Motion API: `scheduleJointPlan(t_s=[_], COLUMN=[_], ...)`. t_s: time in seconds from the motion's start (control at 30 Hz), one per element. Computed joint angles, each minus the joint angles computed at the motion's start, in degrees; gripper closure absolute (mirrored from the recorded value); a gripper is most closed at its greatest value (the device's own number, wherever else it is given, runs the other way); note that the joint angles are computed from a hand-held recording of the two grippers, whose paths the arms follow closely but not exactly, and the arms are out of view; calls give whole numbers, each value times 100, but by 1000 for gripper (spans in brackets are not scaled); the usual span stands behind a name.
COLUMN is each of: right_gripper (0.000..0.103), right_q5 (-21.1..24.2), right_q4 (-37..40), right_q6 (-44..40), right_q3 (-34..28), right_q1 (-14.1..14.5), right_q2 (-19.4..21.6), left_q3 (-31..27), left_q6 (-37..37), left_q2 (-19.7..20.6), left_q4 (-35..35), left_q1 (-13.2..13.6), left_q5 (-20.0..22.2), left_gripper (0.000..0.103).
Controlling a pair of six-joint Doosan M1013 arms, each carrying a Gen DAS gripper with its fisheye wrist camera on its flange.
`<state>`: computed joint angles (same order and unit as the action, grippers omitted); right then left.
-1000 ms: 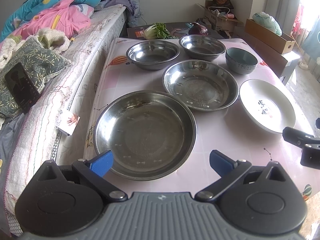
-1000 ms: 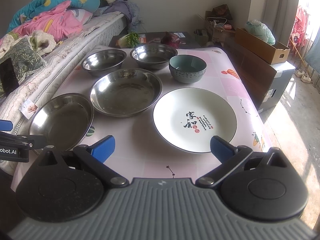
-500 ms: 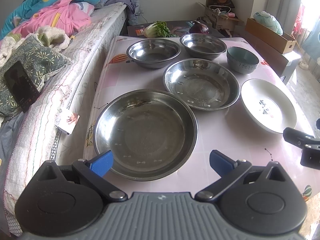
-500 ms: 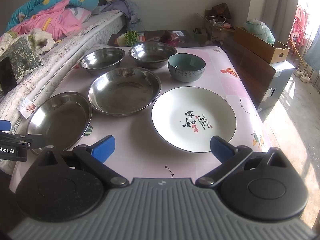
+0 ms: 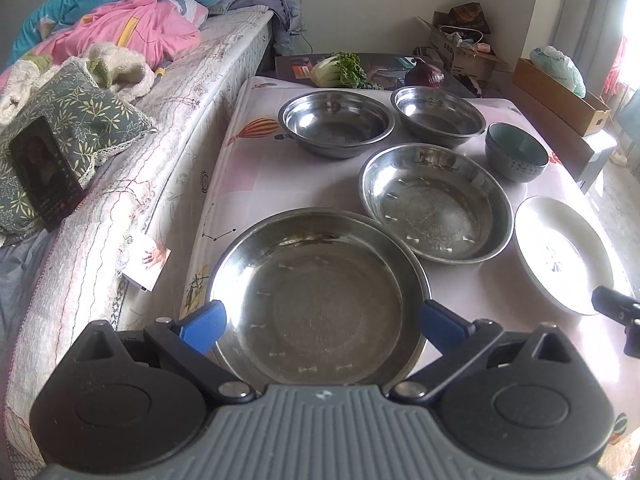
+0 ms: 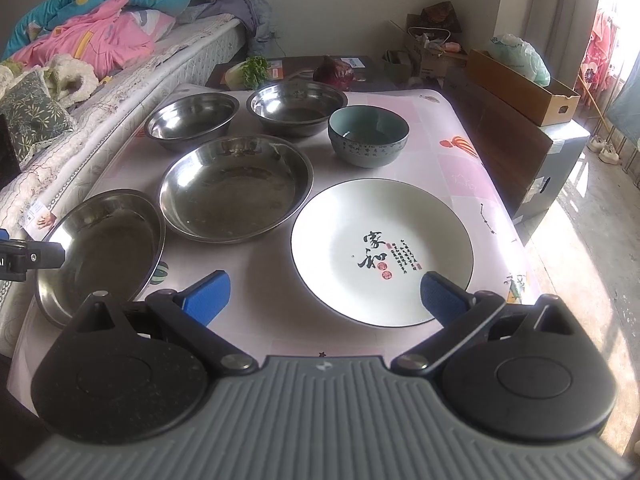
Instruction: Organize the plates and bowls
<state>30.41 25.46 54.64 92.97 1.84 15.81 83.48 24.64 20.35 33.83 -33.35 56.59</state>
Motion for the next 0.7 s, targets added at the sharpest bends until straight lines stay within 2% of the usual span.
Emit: scheduleJointPlan(t_s=[0.2,0.33,0.53,0.7], right_gripper=[1,1,1,1], right_q5=[-329,-237,290,709], right_q4=[1988,2757,3349,3066], right_q6=[-2007,-2692,-2757,-1995], right_q3=[-135,-471,-1236,-2049], right_q1=[-91,-59,15,175], right_q2=[147,368,864,1419], left_q3=[-159,-335,-538,-553], left_q6=[-108,-32,-47,-234], left_q2=[85,196,397,533], left_q4=[260,396,589,650], left_q1=[208,343,558,810], left_q5=[-59,-138,-391,-1007], left_gripper=[0,0,0,0])
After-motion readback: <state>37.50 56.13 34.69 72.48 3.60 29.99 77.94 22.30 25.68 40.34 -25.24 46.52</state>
